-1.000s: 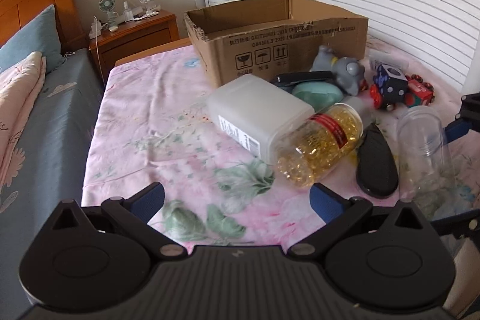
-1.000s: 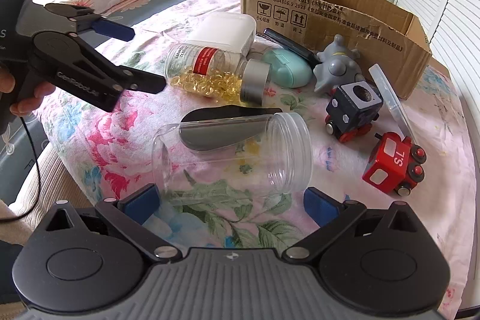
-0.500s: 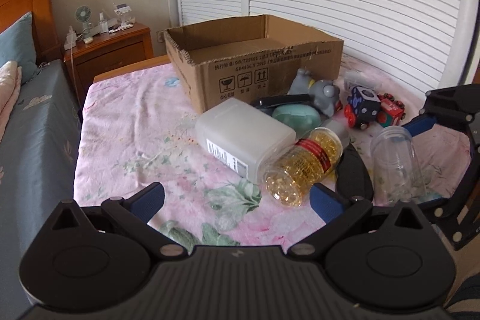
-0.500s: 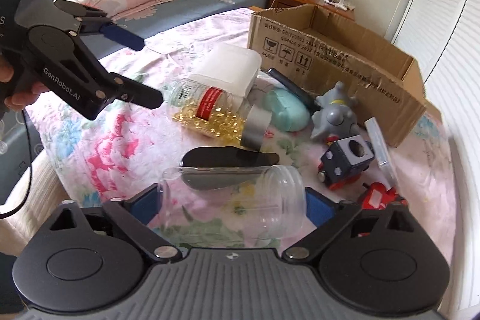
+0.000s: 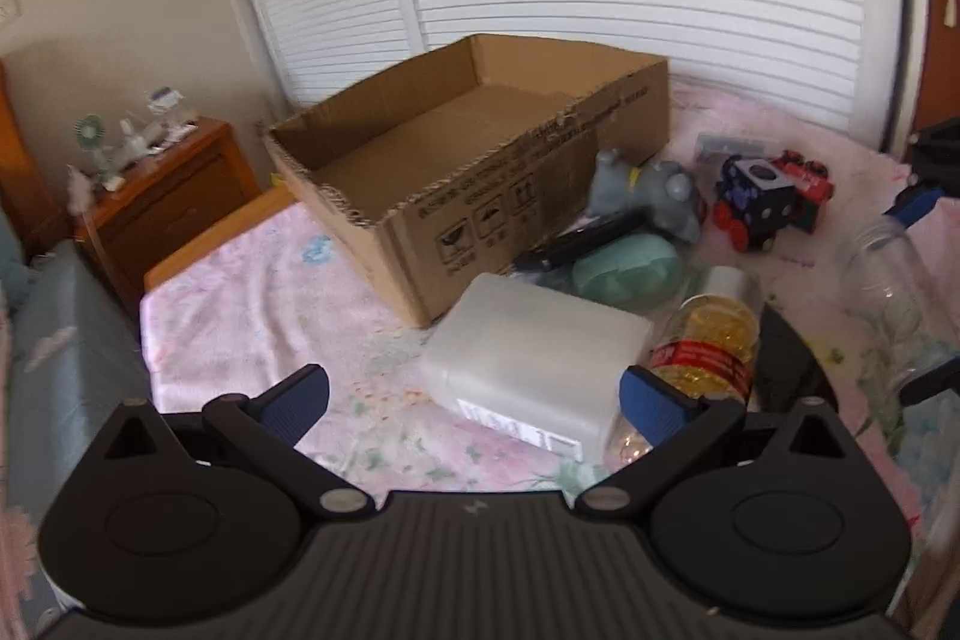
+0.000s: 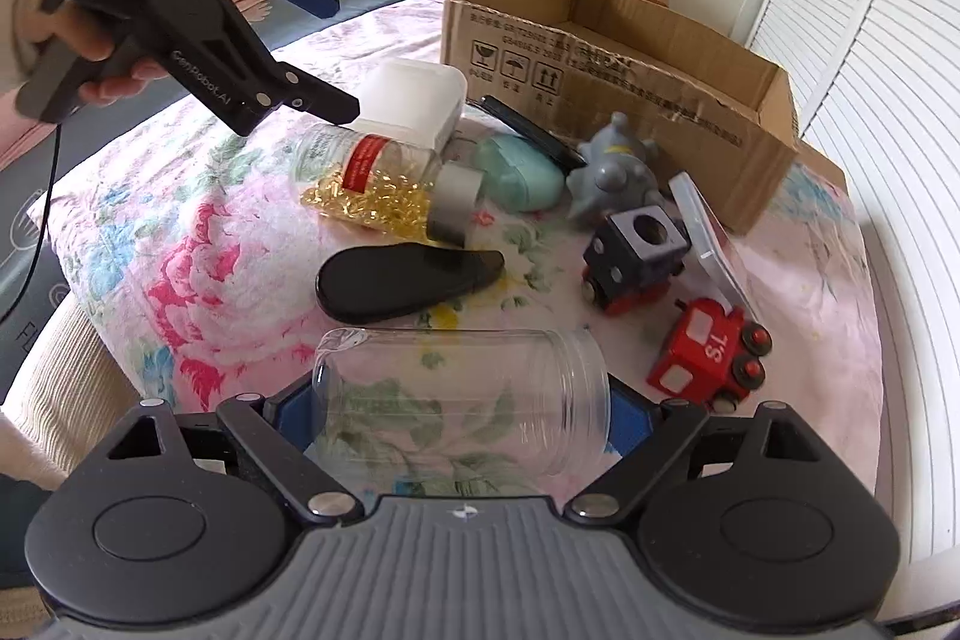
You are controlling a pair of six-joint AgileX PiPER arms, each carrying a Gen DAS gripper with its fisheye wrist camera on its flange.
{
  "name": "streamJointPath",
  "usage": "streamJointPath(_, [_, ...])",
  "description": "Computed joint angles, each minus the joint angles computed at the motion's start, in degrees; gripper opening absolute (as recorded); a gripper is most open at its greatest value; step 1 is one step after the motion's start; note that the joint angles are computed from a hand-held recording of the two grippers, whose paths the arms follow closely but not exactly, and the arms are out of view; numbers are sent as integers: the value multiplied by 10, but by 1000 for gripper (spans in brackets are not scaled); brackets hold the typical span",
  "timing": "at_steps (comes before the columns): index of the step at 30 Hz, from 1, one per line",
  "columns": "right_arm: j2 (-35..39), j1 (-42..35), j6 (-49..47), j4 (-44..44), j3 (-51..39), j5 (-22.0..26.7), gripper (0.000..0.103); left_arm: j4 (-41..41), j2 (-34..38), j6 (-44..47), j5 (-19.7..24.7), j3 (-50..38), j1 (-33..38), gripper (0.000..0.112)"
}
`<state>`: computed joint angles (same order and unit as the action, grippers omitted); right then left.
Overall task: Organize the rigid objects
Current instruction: 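Grasp the white plastic bottle with the left tool while the right tool grasps the clear jar, then carry the white bottle and clear jar into the cardboard box and release both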
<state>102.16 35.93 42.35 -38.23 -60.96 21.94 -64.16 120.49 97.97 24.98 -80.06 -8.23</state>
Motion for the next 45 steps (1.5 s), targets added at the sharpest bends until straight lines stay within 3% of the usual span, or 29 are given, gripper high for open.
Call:
streamJointPath(3, [-1, -3, -8, 14, -2, 3, 93, 90, 14, -76, 17, -29, -8, 102])
streamJointPath(9, [0, -19, -60, 71, -13, 1, 93, 146, 45, -87, 26, -68, -23, 102])
streamJointPath(14, [5, -23, -67, 84, -22, 3, 93, 184, 91, -127, 98, -154, -20, 102])
streamJointPath(18, [10, -29, -82, 97, -32, 6, 93, 199, 119, -156, 156, -208, -14, 93])
streamJointPath(27, [13, -32, -92, 107, -41, 14, 93, 200, 74, -190, 128, -143, -5, 84])
streamJointPath(33, [16, -37, -97, 119, -39, 6, 93, 183, 58, -139, 101, -112, -3, 85])
streamJointPath(40, [26, -33, -80, 110, -48, 8, 93, 205, 98, -165, 130, -171, -11, 85])
streamJointPath(45, [28, -20, -40, 72, -58, 33, 93, 213, 87, -189, 136, -162, -10, 82])
